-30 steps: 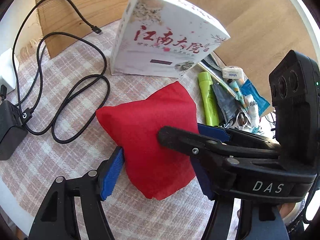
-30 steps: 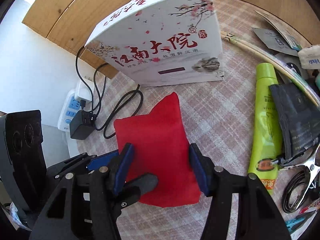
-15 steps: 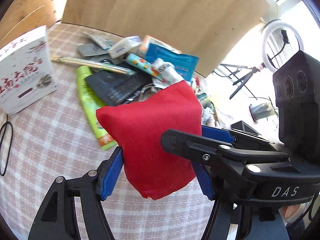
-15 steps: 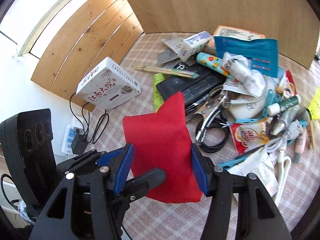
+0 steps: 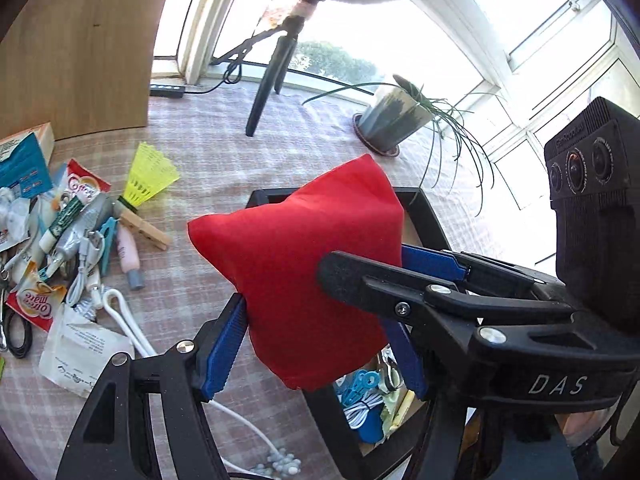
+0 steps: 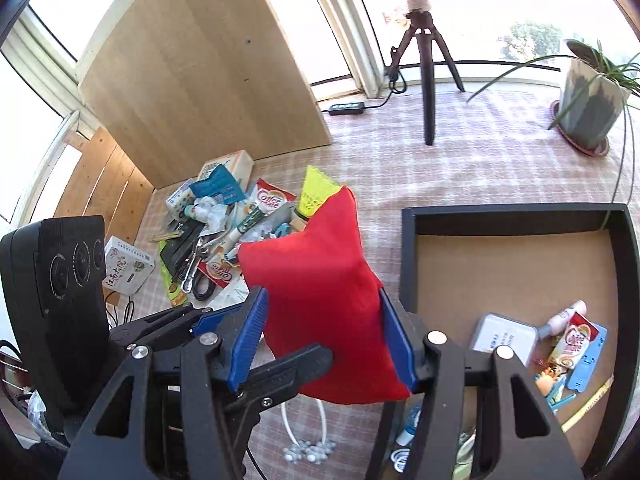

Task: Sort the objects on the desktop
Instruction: 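Carry the red cloth pouch into the tray and open both grippers, then move both grippers back over the item pile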

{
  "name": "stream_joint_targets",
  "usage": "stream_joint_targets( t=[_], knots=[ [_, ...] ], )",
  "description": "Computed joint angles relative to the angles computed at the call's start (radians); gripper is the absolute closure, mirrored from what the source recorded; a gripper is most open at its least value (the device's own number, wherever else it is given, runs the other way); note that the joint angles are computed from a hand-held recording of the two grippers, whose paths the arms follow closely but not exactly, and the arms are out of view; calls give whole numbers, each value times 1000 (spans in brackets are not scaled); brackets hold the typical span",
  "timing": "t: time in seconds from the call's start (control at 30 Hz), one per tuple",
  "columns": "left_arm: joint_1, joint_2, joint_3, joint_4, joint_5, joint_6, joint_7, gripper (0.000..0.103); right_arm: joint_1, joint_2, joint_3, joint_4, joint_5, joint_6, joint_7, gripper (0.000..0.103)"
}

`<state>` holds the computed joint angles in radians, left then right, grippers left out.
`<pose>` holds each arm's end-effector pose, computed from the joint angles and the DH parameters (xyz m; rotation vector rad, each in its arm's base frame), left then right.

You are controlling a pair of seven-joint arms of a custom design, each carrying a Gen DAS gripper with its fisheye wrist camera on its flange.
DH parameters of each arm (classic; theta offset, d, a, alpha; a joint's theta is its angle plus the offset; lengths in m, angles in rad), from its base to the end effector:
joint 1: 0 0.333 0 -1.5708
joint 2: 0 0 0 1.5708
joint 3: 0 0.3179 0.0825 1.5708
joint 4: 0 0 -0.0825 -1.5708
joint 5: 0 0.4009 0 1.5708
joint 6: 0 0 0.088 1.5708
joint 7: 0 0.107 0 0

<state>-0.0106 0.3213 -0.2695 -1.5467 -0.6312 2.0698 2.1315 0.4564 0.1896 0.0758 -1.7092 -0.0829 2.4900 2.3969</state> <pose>0.6660 -0.1992 0.5020 1.3257 -2.4115 0.9338 0.5874 0.3419 0.5391 -1.5682 2.0169 -0.1544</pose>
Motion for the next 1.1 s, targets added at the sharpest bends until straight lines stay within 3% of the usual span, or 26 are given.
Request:
stream_joint_targets(
  t=[0.2, 0.47, 0.8, 0.93, 1.1],
  knots=[
    [-77, -14, -34, -24, 41, 6, -16, 39, -70, -194, -4, -284, 29, 81, 36, 47],
    [-108, -7, -33, -2, 95, 7, -24, 39, -145, -268, 27, -358, -17, 59, 58, 47],
    [-14, 26, 25, 53, 151, 8, -23, 39, -106, -147, 45, -207, -25, 33, -19, 47],
    [48, 75, 51, 129, 181, -26, -11, 39, -72, -57, 41, -80, 6, -3, -102, 47],
    [129, 169, 67, 256, 201, -66, -39, 39, -33, 119, 30, 166, 41, -116, -246, 48]
  ],
)
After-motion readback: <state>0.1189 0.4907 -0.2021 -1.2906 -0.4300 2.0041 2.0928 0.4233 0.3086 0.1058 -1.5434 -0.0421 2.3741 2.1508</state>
